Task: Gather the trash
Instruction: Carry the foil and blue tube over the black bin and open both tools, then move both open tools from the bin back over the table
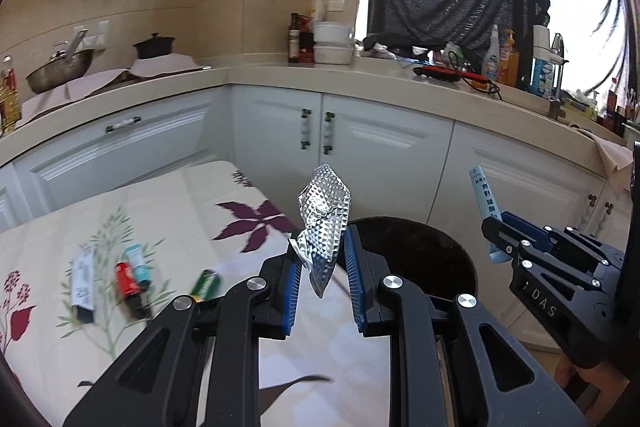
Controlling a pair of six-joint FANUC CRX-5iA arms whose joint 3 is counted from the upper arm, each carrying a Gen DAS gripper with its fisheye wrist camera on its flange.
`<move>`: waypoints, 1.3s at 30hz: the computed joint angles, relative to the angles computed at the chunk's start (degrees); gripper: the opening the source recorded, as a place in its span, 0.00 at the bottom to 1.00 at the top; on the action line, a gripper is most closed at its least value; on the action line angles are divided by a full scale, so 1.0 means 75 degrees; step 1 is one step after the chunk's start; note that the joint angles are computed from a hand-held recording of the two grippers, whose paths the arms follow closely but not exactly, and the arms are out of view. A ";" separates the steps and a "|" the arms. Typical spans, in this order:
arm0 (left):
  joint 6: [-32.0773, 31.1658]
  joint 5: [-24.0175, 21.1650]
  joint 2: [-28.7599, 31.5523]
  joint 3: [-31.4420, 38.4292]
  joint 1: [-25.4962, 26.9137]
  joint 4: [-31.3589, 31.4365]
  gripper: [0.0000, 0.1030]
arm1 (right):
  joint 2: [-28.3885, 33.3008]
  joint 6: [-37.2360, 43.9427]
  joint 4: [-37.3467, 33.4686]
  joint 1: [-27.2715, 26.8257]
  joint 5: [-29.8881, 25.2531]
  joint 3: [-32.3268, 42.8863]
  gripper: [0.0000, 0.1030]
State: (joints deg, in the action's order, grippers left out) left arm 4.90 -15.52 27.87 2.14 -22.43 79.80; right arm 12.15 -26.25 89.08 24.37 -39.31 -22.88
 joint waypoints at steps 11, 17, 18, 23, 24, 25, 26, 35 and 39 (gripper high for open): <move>0.1211 -0.0148 0.0671 0.0934 -0.0197 -0.1231 0.22 | 0.0004 -0.0244 0.0284 -0.0478 0.0172 -0.0112 0.18; 0.1761 -0.0242 0.1009 0.1430 -0.0265 -0.1794 0.22 | 0.0064 -0.0422 0.0464 -0.0751 0.0264 -0.0121 0.18; 0.1957 -0.0286 0.1092 0.1570 -0.0262 -0.2002 0.22 | 0.0086 -0.0444 0.0486 -0.0794 0.0276 -0.0112 0.18; 0.2453 -0.0330 0.1411 0.2040 -0.0317 -0.2563 0.22 | 0.0258 -0.0568 0.0562 -0.1062 0.0464 -0.0018 0.18; 0.2733 -0.0395 0.1515 0.2223 -0.0301 -0.2859 0.22 | 0.0286 -0.0560 0.0546 -0.1086 0.0480 0.0004 0.18; 0.2936 -0.0450 0.1581 0.2345 -0.0286 -0.3054 0.22 | 0.0330 -0.0563 0.0546 -0.1138 0.0518 0.0037 0.18; 0.3260 -0.0548 0.1684 0.2543 -0.0259 -0.3364 0.22 | 0.0370 -0.0577 0.0553 -0.1179 0.0548 0.0063 0.18; 0.5085 -0.1313 0.2207 0.3682 -0.0095 -0.5082 0.43 | 0.0634 -0.0671 0.0481 -0.1329 0.0678 0.0233 0.19; 0.5077 -0.1286 0.2137 0.3582 -0.0054 -0.5021 0.48 | 0.0608 -0.0711 0.0469 -0.1277 0.0627 0.0201 0.21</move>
State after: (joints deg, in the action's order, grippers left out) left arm 42.97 -25.17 43.90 29.01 -22.84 42.14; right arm 16.71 -31.58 92.60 14.79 -34.61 -21.38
